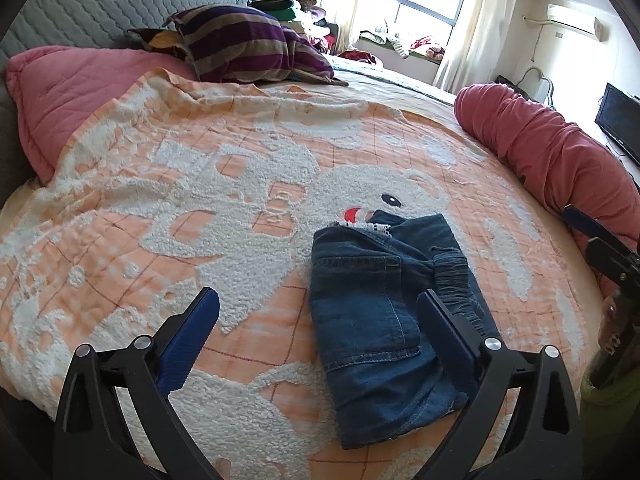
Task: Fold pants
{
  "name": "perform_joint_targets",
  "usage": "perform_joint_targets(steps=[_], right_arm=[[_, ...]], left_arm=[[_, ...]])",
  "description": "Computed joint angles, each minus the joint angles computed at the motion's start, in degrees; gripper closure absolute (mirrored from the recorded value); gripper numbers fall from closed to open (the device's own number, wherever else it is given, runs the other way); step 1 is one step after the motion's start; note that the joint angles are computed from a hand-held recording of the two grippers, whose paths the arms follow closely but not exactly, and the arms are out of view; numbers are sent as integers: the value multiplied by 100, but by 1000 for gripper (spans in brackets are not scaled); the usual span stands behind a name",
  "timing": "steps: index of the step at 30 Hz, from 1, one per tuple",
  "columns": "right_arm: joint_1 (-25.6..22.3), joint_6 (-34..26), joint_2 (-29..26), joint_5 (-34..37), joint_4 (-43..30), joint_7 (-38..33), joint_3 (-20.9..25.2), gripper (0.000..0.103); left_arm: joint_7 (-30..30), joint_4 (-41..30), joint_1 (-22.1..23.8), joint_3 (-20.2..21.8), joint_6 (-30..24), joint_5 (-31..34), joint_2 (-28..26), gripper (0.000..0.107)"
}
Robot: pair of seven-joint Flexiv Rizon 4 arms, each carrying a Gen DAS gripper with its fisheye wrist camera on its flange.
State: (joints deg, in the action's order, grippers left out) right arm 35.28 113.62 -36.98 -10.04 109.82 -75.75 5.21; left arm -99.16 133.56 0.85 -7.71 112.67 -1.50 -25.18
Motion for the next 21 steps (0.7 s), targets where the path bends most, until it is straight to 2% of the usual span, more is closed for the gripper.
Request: perform_joint_targets(steps=[8, 11, 21], right_arm=[[-315, -852, -275, -245, -309, 460, 217, 10], [-571, -1237, -455, -410, -500, 636, 469, 11], [-1246, -2210, -1055, -655, -1174, 655, 1313, 45]], left_arm=[[13, -165, 58, -110, -160, -24, -284, 8], [-5, -263, 253, -313, -233, 38, -449, 8], [95, -595, 280, -425, -484, -72, -838, 9]])
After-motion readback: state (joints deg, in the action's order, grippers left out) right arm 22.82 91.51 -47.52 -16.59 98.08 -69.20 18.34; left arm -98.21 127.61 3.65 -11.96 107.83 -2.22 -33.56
